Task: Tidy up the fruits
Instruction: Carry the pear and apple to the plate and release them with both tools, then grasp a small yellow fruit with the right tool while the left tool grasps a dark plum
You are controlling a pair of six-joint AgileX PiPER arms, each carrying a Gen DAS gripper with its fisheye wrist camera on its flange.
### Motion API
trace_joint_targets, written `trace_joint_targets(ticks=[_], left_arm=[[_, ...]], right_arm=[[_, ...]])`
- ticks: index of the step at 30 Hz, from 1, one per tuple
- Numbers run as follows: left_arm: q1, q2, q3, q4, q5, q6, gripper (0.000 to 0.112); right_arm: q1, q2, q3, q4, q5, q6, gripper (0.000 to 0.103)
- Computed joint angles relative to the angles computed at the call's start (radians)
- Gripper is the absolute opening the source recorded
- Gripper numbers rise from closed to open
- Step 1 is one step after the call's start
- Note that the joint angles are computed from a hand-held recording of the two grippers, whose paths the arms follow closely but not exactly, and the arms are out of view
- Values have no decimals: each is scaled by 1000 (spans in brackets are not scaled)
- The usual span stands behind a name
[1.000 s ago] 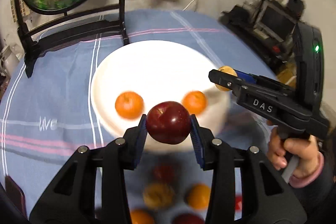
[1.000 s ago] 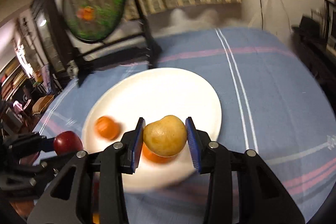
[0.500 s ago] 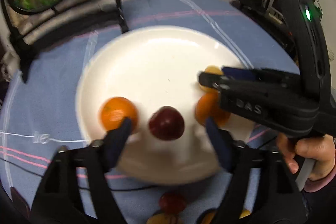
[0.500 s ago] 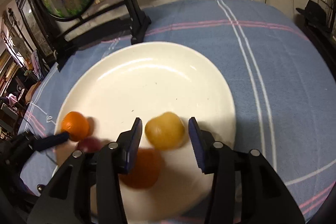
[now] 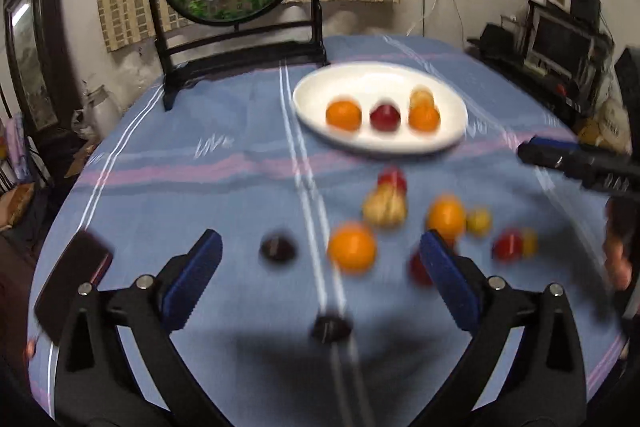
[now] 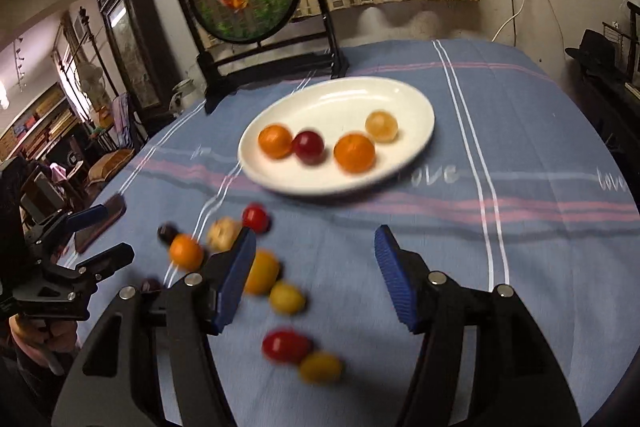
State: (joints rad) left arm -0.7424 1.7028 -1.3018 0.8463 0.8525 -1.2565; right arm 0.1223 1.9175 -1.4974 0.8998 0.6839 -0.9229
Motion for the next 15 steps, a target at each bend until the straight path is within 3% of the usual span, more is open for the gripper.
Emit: trace_joint_targets(ticks=[3,6,7,12,15], left_arm=[[-77,-61,133,53,-9,-129,101],[-86,-98,237,69,-104,-213,101],[-83,-83,236,60,-97,-226,101],[-100,-70,221,64,-61,-246,101],[-99,-64,217,57,-69,-226,101]], right_arm=[[1,-107,208,30,-65,-104,62],[15,-139,296,17,-92,-102,62],[17,-148,318,16,-98,-105,62],[50,-139,317,-176,-153,125,62],[61,-113,287,-289,-144,254,62]])
